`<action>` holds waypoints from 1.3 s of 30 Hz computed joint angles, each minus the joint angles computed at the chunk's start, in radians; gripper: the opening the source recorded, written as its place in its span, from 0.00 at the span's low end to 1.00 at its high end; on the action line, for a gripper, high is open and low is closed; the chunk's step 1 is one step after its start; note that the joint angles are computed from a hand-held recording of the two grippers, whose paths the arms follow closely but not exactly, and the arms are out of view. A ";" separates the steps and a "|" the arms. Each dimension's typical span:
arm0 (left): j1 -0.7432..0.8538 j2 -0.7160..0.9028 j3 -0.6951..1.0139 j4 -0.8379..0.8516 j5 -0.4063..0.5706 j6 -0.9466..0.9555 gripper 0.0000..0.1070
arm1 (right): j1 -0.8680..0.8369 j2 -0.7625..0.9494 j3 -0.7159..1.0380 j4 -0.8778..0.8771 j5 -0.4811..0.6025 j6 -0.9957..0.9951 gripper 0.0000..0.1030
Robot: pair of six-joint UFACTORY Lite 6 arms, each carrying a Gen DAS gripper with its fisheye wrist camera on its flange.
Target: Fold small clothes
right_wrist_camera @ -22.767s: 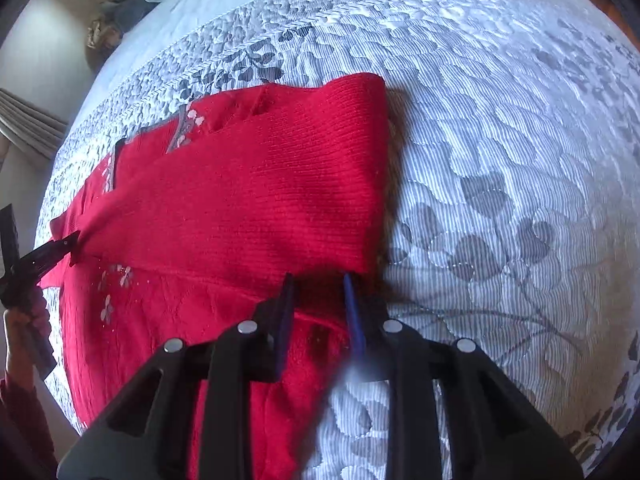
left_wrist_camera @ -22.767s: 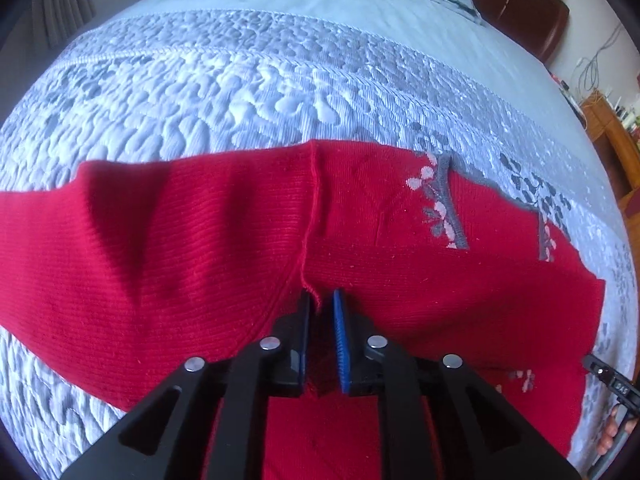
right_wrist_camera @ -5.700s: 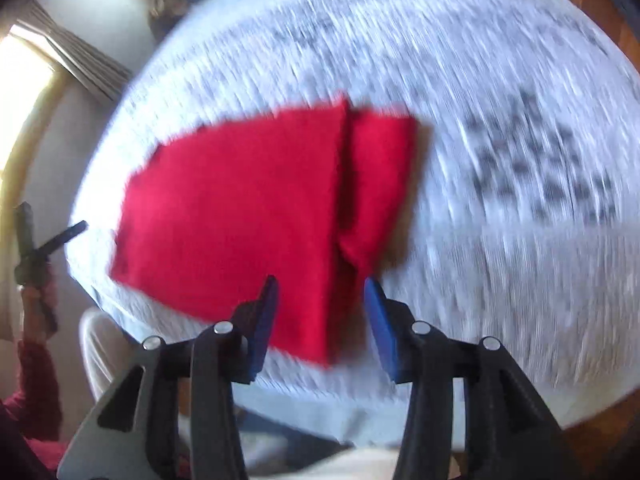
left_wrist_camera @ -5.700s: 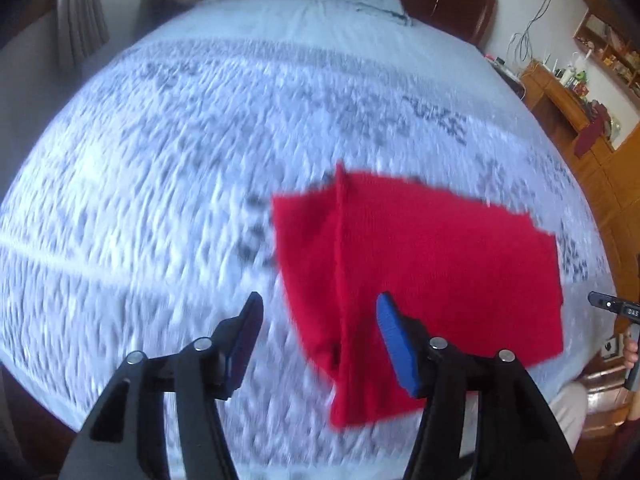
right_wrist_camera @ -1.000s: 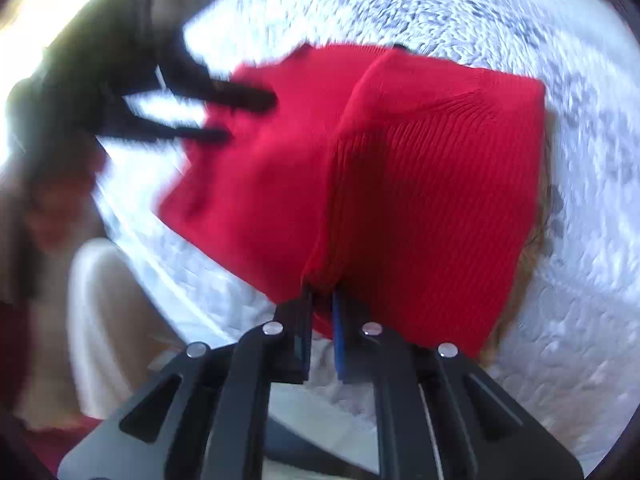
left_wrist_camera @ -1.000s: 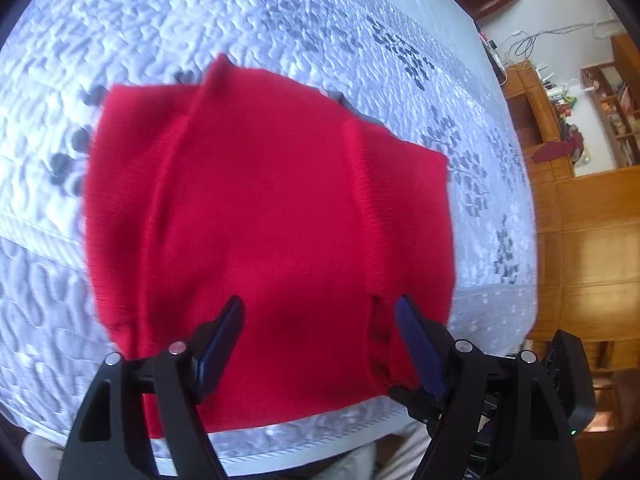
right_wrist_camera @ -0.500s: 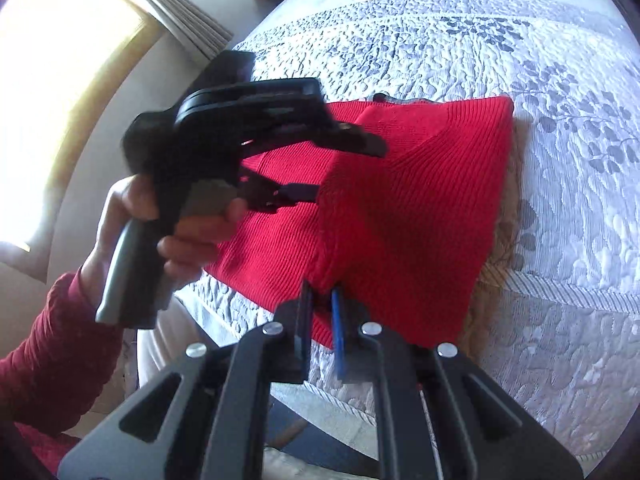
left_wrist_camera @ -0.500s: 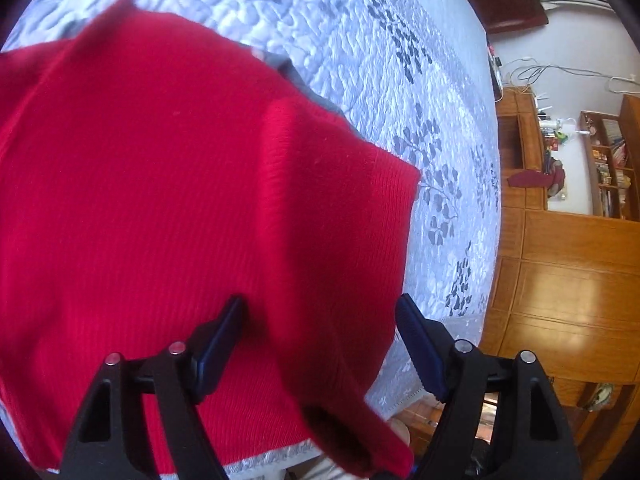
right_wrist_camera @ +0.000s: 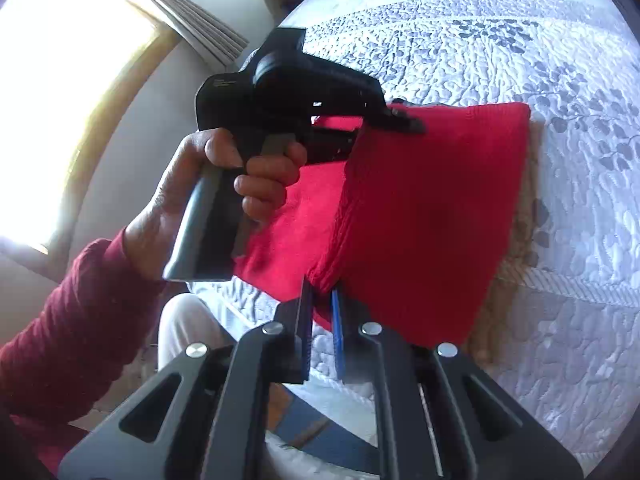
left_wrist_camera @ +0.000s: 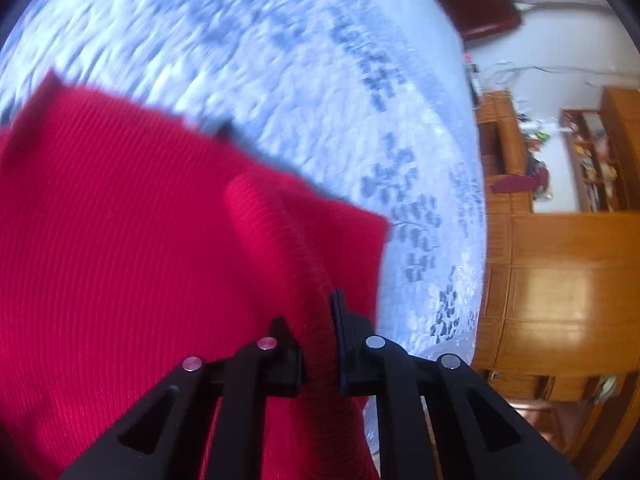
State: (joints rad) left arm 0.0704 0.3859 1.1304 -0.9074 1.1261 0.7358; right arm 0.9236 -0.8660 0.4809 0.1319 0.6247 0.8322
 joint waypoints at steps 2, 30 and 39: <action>0.015 -0.035 0.006 -0.019 0.029 0.038 0.10 | 0.006 0.014 0.015 0.010 -0.017 -0.003 0.07; 0.469 0.382 0.591 0.223 0.225 0.204 0.08 | 0.092 1.160 0.718 0.466 -0.224 -0.583 0.07; 0.503 0.451 0.571 0.225 0.187 0.245 0.20 | 0.116 1.068 0.537 0.634 -0.290 -0.725 0.38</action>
